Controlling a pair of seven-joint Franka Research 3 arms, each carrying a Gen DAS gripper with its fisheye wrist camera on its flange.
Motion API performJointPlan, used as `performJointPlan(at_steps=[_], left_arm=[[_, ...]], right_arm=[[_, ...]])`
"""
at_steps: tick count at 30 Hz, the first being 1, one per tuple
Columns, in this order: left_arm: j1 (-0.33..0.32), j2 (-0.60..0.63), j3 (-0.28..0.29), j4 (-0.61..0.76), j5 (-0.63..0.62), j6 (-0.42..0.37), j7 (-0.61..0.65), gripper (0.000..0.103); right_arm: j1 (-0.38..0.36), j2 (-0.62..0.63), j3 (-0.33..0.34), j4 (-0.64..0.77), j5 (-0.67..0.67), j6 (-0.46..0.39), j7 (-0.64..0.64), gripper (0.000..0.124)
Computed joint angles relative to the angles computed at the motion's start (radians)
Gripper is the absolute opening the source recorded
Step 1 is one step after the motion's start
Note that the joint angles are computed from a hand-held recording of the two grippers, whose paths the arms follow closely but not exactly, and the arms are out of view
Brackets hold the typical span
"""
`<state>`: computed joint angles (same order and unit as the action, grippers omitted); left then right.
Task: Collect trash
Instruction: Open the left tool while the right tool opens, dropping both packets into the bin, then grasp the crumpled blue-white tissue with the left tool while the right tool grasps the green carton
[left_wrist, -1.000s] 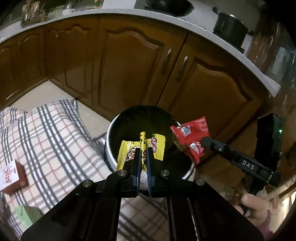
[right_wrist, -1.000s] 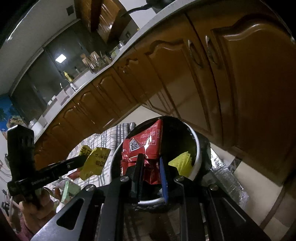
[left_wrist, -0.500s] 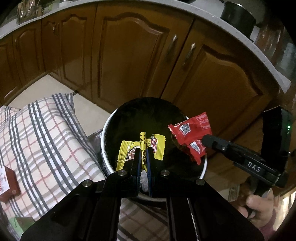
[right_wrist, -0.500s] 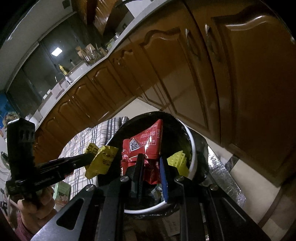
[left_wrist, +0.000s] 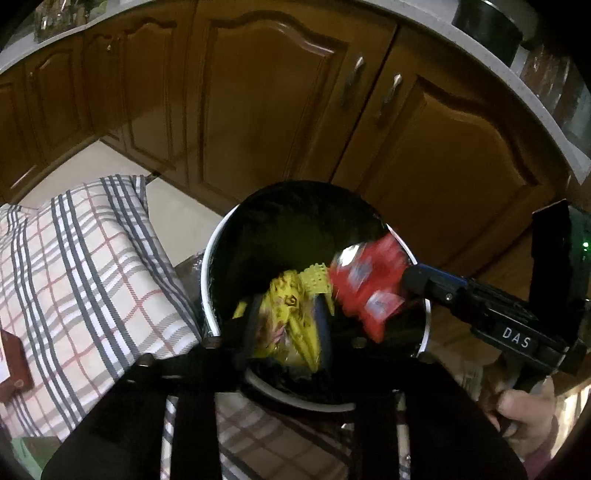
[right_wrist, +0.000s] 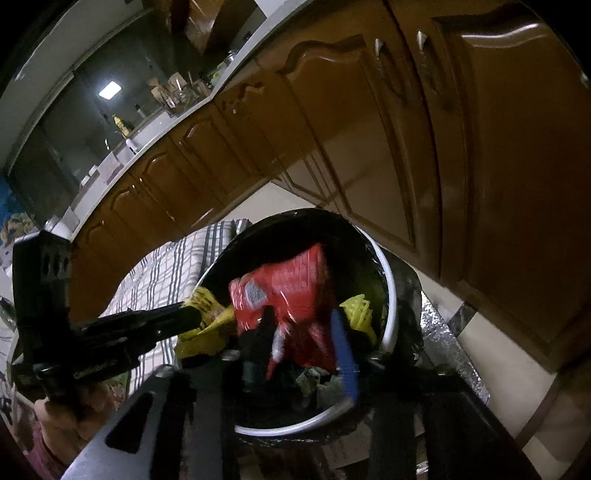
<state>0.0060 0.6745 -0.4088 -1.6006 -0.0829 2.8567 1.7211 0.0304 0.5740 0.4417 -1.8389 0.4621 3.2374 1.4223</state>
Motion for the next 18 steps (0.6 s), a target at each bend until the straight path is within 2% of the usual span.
performJointPlan(at_steps=[2, 6, 7, 9, 12, 15, 18], left_arm=[[0.011, -0.009, -0.007, -0.018, -0.008, 0.015, -0.001, 0.044], [0.074, -0.038, -0.064, -0.082, -0.054, 0.055, 0.024, 0.044], [0.091, -0.046, -0.079, -0.099, -0.065, 0.065, 0.032, 0.044], [0.133, -0.070, -0.118, -0.151, -0.093, 0.099, 0.050, 0.044], [0.193, -0.107, -0.173, -0.234, -0.118, 0.160, 0.069, 0.044], [0.291, -0.150, -0.261, -0.340, -0.132, 0.239, 0.086, 0.047], [0.399, -0.198, -0.350, -0.445, -0.124, 0.311, 0.079, 0.047]], right_arm=[[-0.015, 0.002, 0.017, -0.005, 0.002, 0.014, 0.001, 0.041], [-0.067, 0.003, 0.080, -0.032, -0.014, 0.061, 0.013, 0.048], [-0.099, 0.008, 0.119, -0.045, -0.030, 0.082, 0.016, 0.049], [-0.147, 0.018, 0.174, -0.069, -0.066, 0.125, 0.032, 0.058], [-0.177, 0.018, 0.215, -0.110, -0.115, 0.196, 0.069, 0.074], [-0.200, 0.017, 0.250, -0.151, -0.166, 0.267, 0.115, 0.081], [-0.186, 0.003, 0.246, -0.184, -0.197, 0.316, 0.157, 0.081]])
